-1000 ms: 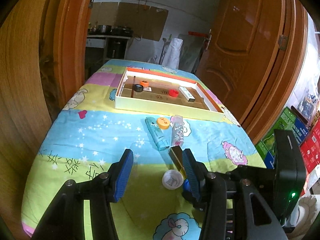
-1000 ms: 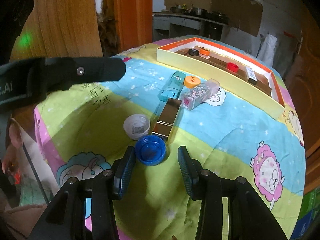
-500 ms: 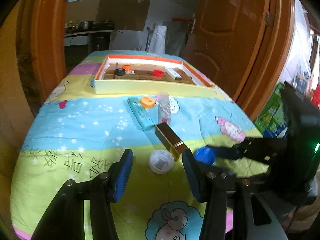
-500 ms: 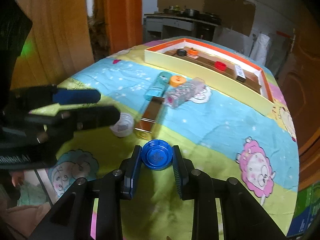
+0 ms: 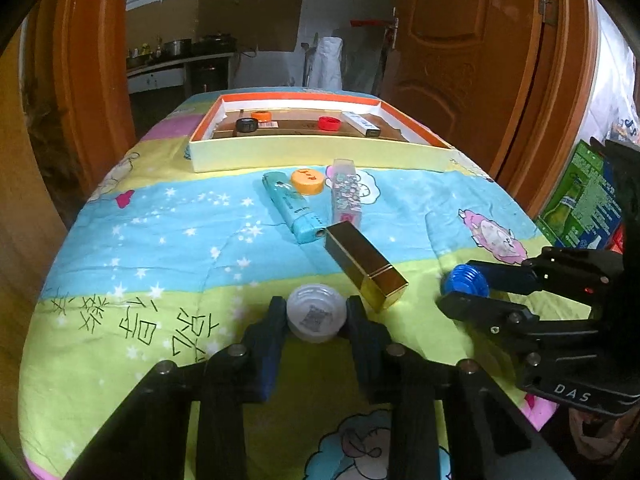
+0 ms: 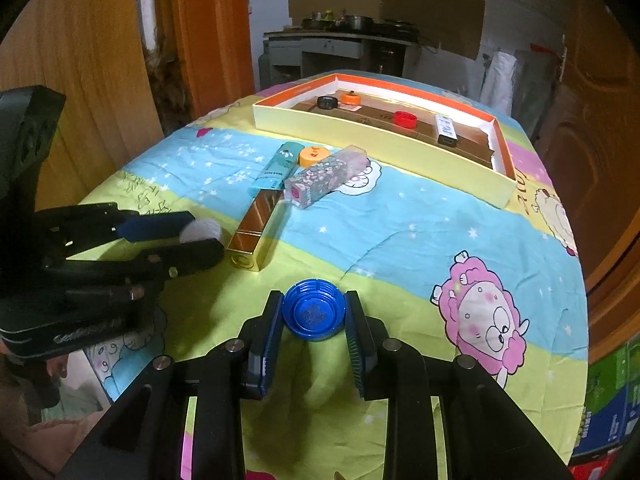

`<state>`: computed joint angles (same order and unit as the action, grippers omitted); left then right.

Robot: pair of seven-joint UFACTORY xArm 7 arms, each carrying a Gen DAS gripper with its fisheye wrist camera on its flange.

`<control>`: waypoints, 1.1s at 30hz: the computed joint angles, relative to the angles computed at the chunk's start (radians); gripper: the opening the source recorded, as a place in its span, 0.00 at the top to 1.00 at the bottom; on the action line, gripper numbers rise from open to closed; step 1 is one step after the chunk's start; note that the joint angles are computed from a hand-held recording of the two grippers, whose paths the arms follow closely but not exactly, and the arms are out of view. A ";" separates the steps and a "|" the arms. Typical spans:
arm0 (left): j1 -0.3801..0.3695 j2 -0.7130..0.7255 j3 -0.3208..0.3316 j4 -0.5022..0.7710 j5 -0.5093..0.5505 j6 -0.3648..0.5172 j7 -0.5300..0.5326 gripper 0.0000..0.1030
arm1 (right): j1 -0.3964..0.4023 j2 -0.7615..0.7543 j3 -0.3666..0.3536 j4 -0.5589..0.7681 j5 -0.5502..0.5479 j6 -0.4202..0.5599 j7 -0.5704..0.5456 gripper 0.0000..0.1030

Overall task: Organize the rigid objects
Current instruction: 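Grasp the blue cap with the right gripper while the left grasps the white cap, then carry the blue cap and white cap up over the cardboard tray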

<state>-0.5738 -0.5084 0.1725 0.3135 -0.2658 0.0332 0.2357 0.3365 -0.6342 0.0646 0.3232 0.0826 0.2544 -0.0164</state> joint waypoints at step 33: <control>0.113 0.038 -0.095 0.222 0.042 0.082 -0.032 0.70 | -0.028 0.005 -0.063 0.102 0.041 -0.021 -0.057 0.70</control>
<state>-0.4603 -0.4706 0.0775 0.5351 -0.2236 0.1150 0.2034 0.3088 -0.6292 0.0017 0.4252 0.1238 0.2331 -0.0739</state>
